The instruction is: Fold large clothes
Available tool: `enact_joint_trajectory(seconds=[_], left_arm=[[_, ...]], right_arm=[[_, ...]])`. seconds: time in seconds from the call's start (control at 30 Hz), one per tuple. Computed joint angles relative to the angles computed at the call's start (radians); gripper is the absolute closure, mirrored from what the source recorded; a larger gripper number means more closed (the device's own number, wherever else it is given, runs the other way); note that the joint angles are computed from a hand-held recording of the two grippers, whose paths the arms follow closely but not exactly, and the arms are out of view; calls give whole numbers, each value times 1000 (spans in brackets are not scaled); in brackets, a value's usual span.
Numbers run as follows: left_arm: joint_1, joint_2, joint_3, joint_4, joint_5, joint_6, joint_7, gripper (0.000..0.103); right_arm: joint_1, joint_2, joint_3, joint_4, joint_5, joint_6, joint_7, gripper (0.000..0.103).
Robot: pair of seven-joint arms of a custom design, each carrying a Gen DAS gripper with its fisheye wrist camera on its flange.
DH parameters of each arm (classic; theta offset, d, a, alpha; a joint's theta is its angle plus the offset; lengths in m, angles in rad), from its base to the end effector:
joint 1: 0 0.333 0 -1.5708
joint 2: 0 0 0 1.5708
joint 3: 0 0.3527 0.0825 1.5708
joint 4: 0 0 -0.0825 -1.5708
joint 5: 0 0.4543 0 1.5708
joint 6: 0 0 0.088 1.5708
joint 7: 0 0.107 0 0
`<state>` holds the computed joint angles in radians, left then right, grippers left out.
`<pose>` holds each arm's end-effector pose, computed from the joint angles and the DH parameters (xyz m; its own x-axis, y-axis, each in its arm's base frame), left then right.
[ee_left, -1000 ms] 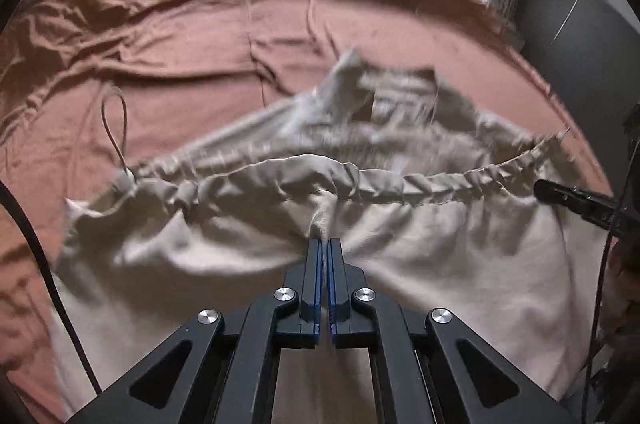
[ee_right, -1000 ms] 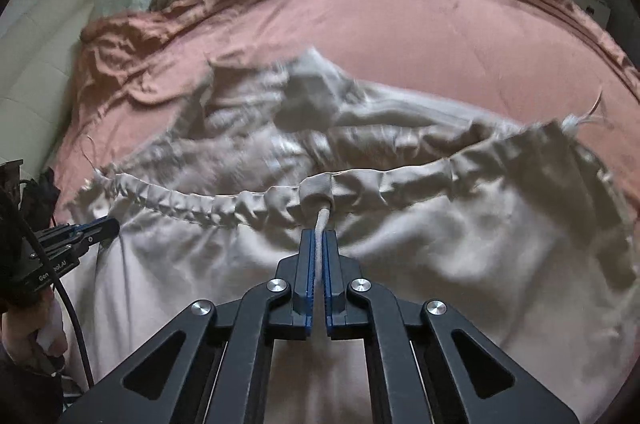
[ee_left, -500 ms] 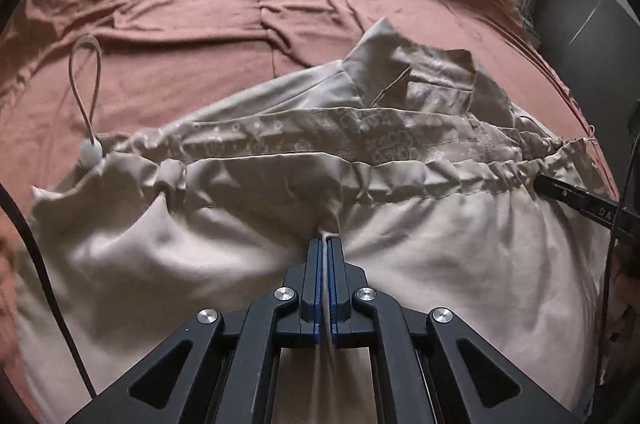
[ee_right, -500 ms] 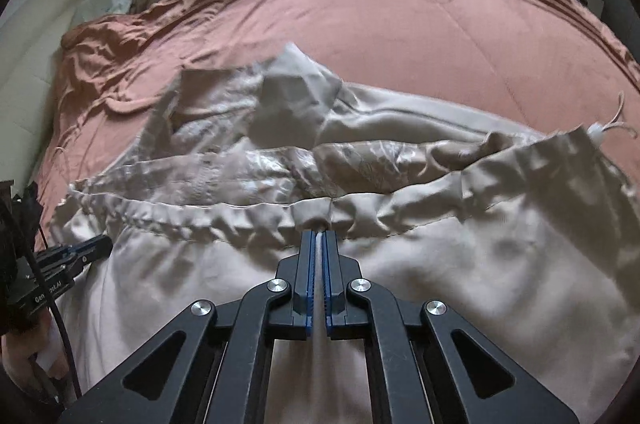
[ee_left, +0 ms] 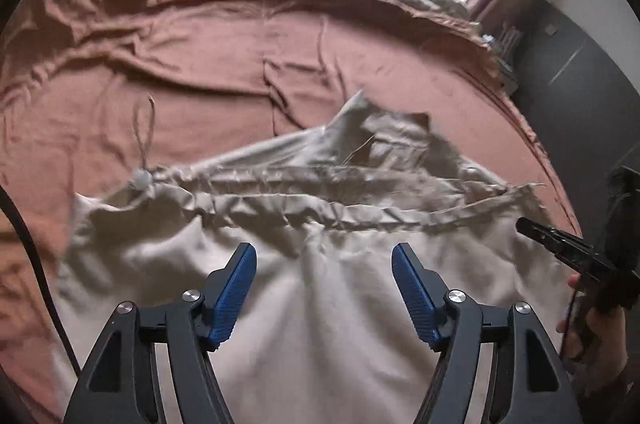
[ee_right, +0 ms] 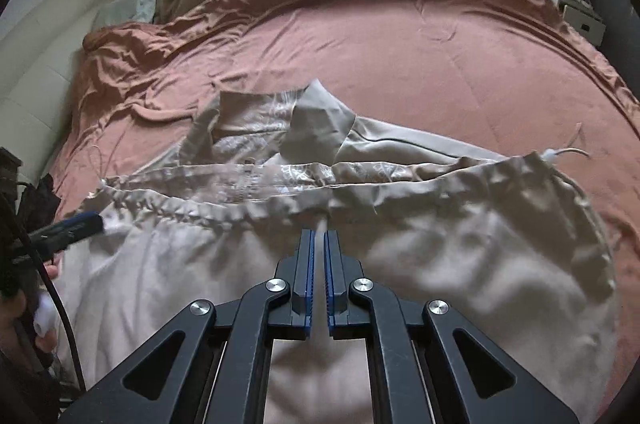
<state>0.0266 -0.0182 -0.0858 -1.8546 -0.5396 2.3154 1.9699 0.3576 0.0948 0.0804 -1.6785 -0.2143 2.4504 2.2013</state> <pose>0.6625 -0.0495 0.5957 -0.2652 -0.9122 0.3124 -0.8446 0.0635 -0.5316 0.6465 0.2999 0.6377 -0.0081 -0.9802 -0.1978 -0.7803 0.1299 -0.6117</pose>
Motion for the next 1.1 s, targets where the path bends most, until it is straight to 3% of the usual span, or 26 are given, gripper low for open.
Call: enact_joint_trajectory(seconds=[0.23,0.3,0.33,0.37,0.73,0.8,0.87,0.93,1.1], left_arm=[[7,-151,50,-128,-72,21,44,31],[11,-200,67,-182,-69,28,38,31],[12,-218,74,-203,-63,32,33,31],[16,-239,83,-228,-57,32,29,31],[45,-443,197,-465,-62,81,22,31],[50,-462,215,-488,-65,70,23,31],[54,-475,236,-507,-76,48,31,31],[64,-488,246,-527,-80,43,34,31],[79,-508,276,-559,-118,4,40,33]], right_arm=[[8,-99,21,-107,-29,34,35,98],[9,-129,31,-146,-40,63,56,64],[9,-141,35,-165,-33,81,59,17],[10,-157,40,-191,-26,108,63,5],[30,-269,114,-321,-58,150,103,6],[39,-281,130,-336,-71,148,114,12],[57,-285,137,-342,-49,122,103,44],[69,-287,142,-347,-33,105,105,52],[86,-287,156,-359,-44,67,117,59]])
